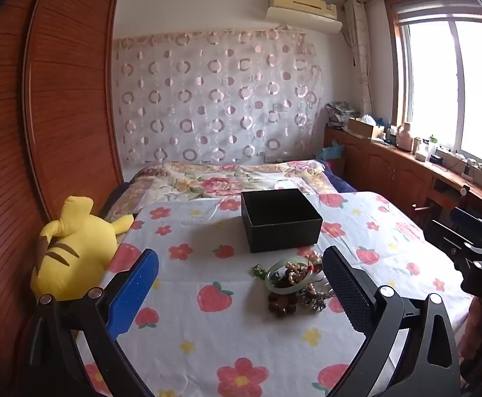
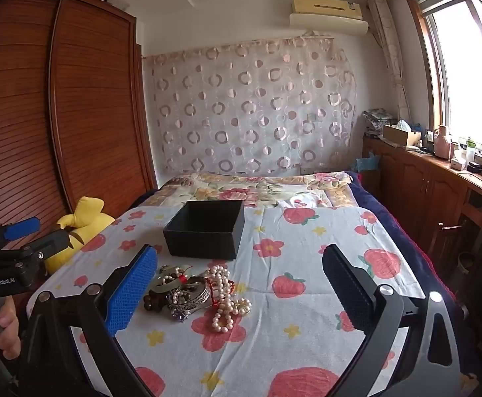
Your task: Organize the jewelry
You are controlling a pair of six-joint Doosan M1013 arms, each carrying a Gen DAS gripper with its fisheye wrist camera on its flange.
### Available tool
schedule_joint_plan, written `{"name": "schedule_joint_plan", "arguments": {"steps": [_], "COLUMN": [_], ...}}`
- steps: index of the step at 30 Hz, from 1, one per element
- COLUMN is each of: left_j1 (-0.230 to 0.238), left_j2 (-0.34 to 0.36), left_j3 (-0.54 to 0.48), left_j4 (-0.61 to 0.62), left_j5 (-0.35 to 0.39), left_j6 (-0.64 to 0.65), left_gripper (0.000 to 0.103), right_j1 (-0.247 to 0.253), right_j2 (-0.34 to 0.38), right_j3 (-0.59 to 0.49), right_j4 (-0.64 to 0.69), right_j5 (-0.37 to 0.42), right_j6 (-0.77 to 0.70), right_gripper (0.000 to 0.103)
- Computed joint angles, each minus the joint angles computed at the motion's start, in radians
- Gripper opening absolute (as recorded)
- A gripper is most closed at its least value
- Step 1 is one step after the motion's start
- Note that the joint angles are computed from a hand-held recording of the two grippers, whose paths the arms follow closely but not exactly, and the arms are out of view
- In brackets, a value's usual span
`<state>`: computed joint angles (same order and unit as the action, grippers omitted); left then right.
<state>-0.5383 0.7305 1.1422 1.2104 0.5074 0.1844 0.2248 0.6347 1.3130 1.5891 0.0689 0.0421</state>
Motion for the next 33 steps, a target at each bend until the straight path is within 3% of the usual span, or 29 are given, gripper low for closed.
{"name": "schedule_joint_plan", "arguments": {"steps": [9,13,23,25,33], "left_j1": [0.0,0.0,0.0,0.0,0.0], "left_j2": [0.0,0.002,0.002,0.004,-0.001], "left_j3": [0.0,-0.002,-0.001,-0.005,0.004], "left_j4": [0.009,0.005,0.011,0.006,0.025], "left_j5": [0.002,0.002,0.002,0.004,-0.004], "left_j6": [-0.008,-0.007,-0.012,-0.006,-0.028], "left_gripper": [0.096,0.096,0.096,0.096,0.096], "right_j1": [-0.001,-0.001,0.001,0.0,0.0], "right_j2": [-0.001,0.001,0.001,0.0,0.0], "right_j3": [0.001,-0.001,0.001,-0.001,-0.001], "right_j4": [0.035,-0.019,0.075,0.026,0.035], "right_j5": [0.005,0.006,0.003,0.004,0.007], "right_j6": [-0.031,0.022,-0.071,-0.021,-0.03], "right_gripper": [0.101,0.101,0.101,0.101,0.101]}}
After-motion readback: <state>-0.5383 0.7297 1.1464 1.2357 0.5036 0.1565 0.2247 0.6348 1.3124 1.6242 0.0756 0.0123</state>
